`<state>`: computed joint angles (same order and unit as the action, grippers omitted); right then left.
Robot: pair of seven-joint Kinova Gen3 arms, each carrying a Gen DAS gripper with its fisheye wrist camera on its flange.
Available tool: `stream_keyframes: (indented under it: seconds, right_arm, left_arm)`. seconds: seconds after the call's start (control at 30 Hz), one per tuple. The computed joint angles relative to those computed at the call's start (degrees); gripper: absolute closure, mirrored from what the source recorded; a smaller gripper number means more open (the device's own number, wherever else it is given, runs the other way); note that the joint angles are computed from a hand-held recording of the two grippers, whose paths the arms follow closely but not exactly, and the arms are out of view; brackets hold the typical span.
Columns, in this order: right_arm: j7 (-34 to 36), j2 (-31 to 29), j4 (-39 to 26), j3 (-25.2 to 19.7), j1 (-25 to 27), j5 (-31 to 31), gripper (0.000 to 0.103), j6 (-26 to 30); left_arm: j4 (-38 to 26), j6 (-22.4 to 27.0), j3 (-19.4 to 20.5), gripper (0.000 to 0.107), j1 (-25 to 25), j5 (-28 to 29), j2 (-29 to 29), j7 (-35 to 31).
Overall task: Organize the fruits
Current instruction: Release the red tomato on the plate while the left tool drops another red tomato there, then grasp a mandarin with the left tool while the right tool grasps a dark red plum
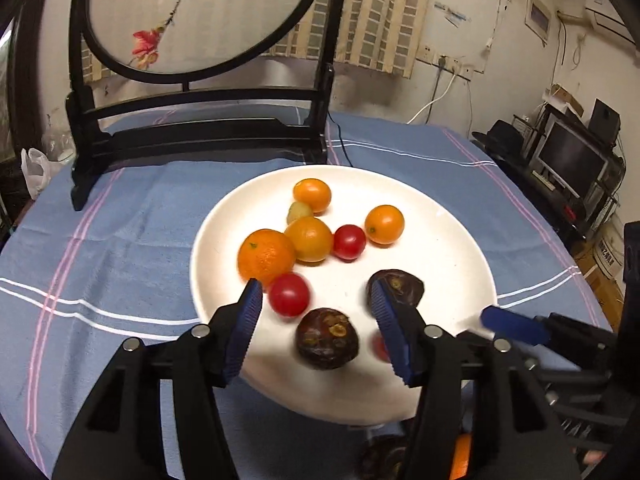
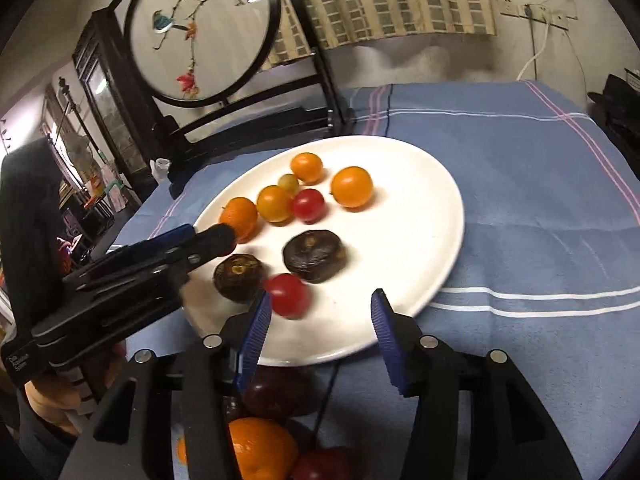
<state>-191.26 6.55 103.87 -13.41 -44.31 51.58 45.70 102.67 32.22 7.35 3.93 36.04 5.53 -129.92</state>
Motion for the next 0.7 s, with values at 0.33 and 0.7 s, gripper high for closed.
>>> stream_keyframes:
  seconds: [0.33,0.7]
  right_arm:
    - [-1.0,-1.4,-0.9,-2.6,-3.1,1.0,0.044,8.9]
    - [-5.5,-3.7,3.4,-6.3,-4.8,-1.5,0.035,12.4]
  left_arm:
    - [2.2,-0.4,-2.0,0.022,0.1,-3.4,-3.7,4.1]
    - [12.0,2.6,-6.6,0.012,1.6,-0.8,-11.3,-6.4]
